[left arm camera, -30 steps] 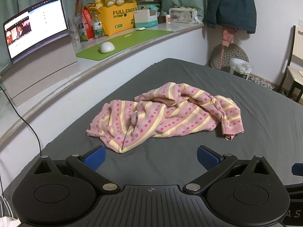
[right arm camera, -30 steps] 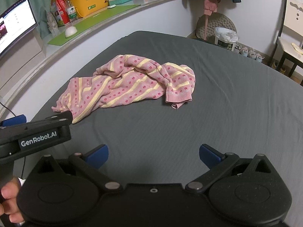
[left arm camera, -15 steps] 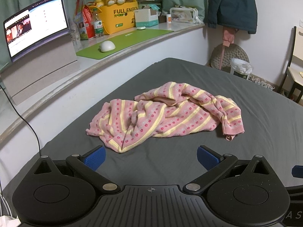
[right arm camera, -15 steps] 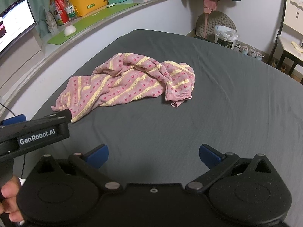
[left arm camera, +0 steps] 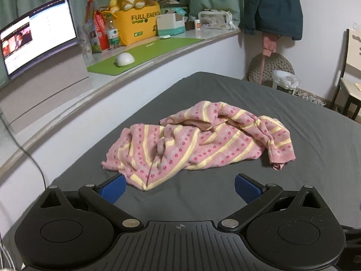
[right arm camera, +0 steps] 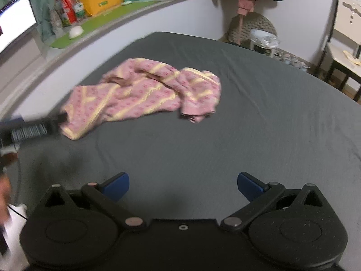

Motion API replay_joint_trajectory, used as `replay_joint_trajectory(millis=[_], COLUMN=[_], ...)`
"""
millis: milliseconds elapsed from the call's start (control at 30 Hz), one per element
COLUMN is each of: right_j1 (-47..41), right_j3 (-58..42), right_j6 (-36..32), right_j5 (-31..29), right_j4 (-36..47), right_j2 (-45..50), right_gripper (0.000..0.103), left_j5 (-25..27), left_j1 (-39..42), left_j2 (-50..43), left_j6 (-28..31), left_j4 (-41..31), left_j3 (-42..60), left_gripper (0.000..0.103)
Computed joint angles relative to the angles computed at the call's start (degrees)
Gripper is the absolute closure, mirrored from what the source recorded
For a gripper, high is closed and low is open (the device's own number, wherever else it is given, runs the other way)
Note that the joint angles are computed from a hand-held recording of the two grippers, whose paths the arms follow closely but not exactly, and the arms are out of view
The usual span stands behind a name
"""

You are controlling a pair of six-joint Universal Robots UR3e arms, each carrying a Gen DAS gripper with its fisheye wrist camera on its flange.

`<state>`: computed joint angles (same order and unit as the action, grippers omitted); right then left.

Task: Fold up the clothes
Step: 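Grasp the pink sweater with the left gripper while the right gripper grasps another edge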

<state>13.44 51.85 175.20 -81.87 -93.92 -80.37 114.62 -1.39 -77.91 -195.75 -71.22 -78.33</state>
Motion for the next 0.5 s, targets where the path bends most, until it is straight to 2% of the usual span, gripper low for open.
replay_joint_trajectory(millis=[33, 133, 267, 367, 433, 467, 500], right_j1=[-0.79, -3.49, -7.54, -8.87, -9.94, -10.53, -11.11], right_j3=[2.24, 9.47, 14.51, 14.77, 15.02, 15.18, 15.33], right_j6=[-0.7, -2.84, -5.54, -6.46, -7.73, -8.5, -9.28], right_j5=[-0.74, -1.98, 0.09, 0.51, 1.16, 1.55, 1.93], right_j4=[-0.54, -1.79, 0.22, 1.15, 2.12, 2.68, 3.26], right_j2=[-1.19, -5.28, -8.76, -9.06, -9.58, -9.92, -10.25], right_gripper=[0.0, 0.0, 0.0, 0.0, 0.0, 0.0, 0.0], left_j5=[-1.2, -5.39, -5.66, -7.17, -2.96, 0.12, 0.06], left_j1=[1.58, 8.87, 15.04, 16.77, 13.92, 12.08, 11.52], left_j2=[0.31, 1.04, -7.89, -15.12, -20.58, -23.73, -25.32], left_j6=[1.77, 6.87, 11.23, 15.59, 21.55, 24.74, 26.65], left_j4=[2.76, 17.51, 33.45, 39.62, 43.94, 45.37, 44.67], left_j3=[-1.7, -11.56, -17.07, -16.17, -14.69, -13.2, -11.94], left_gripper=[0.0, 0.0, 0.0, 0.0, 0.002, 0.006, 0.012])
